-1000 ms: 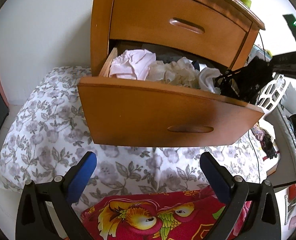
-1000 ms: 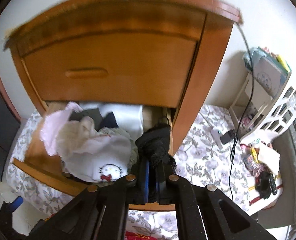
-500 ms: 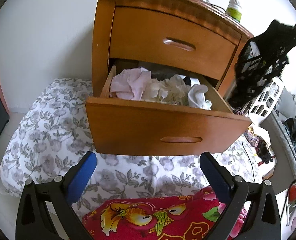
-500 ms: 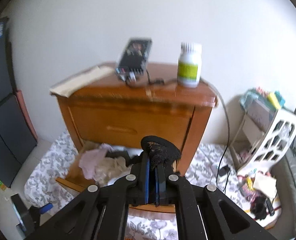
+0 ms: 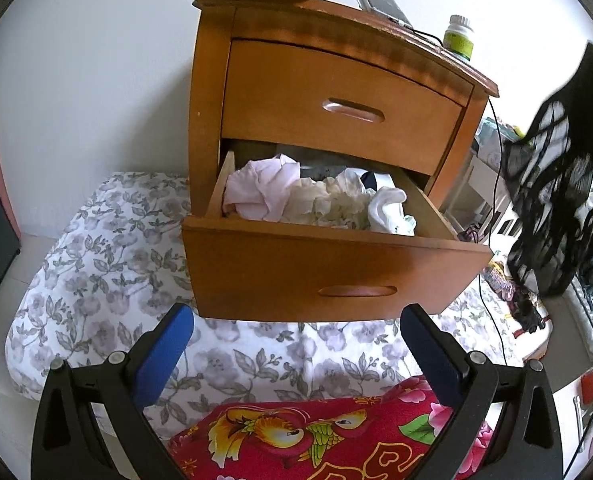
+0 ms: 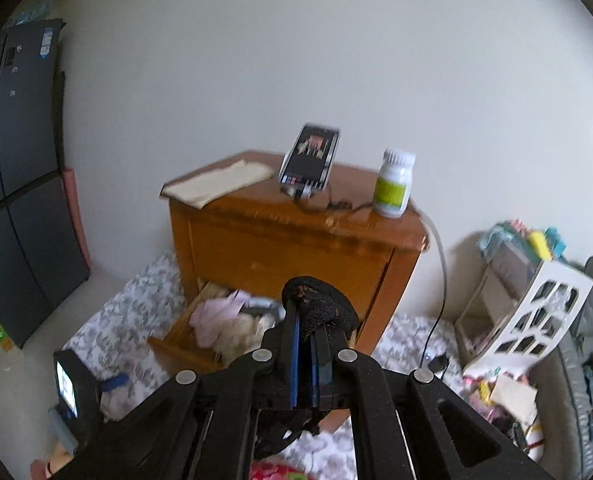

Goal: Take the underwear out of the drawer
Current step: 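Lift the black lace garment up out of the drawer with the right tool, then lower the black garment onto the bedspread below the drawer and open the right tool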

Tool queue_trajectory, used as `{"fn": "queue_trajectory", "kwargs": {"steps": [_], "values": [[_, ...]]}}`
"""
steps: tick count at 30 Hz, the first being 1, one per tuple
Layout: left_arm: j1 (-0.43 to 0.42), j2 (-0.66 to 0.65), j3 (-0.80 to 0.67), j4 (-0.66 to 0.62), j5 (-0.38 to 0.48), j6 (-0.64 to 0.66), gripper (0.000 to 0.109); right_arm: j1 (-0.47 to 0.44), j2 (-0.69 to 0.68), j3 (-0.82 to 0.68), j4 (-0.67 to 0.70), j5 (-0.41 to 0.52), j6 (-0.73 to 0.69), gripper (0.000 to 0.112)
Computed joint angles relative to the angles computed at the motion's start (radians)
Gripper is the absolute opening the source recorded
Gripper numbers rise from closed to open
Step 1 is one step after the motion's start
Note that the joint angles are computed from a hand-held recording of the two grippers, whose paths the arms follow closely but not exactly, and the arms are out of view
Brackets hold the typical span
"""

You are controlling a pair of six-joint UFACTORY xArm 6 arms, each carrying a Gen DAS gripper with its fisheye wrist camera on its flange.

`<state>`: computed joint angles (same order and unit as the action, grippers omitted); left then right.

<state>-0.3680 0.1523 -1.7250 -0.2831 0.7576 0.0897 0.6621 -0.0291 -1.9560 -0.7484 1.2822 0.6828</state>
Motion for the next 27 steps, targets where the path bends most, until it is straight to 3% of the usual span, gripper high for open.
{"fn": "queue_trajectory", "kwargs": {"steps": [14,27], "values": [[0.006,0.017,-0.015,0.007,0.027,-0.004,0.103,-0.072,0.003,0.226,0.23,-0.064,-0.023,0.004],[0.018,0.037,-0.029,0.001,0.052,-0.009,0.103,-0.135,0.197,0.213,0.389,-0.084,-0.09,0.005]]}}
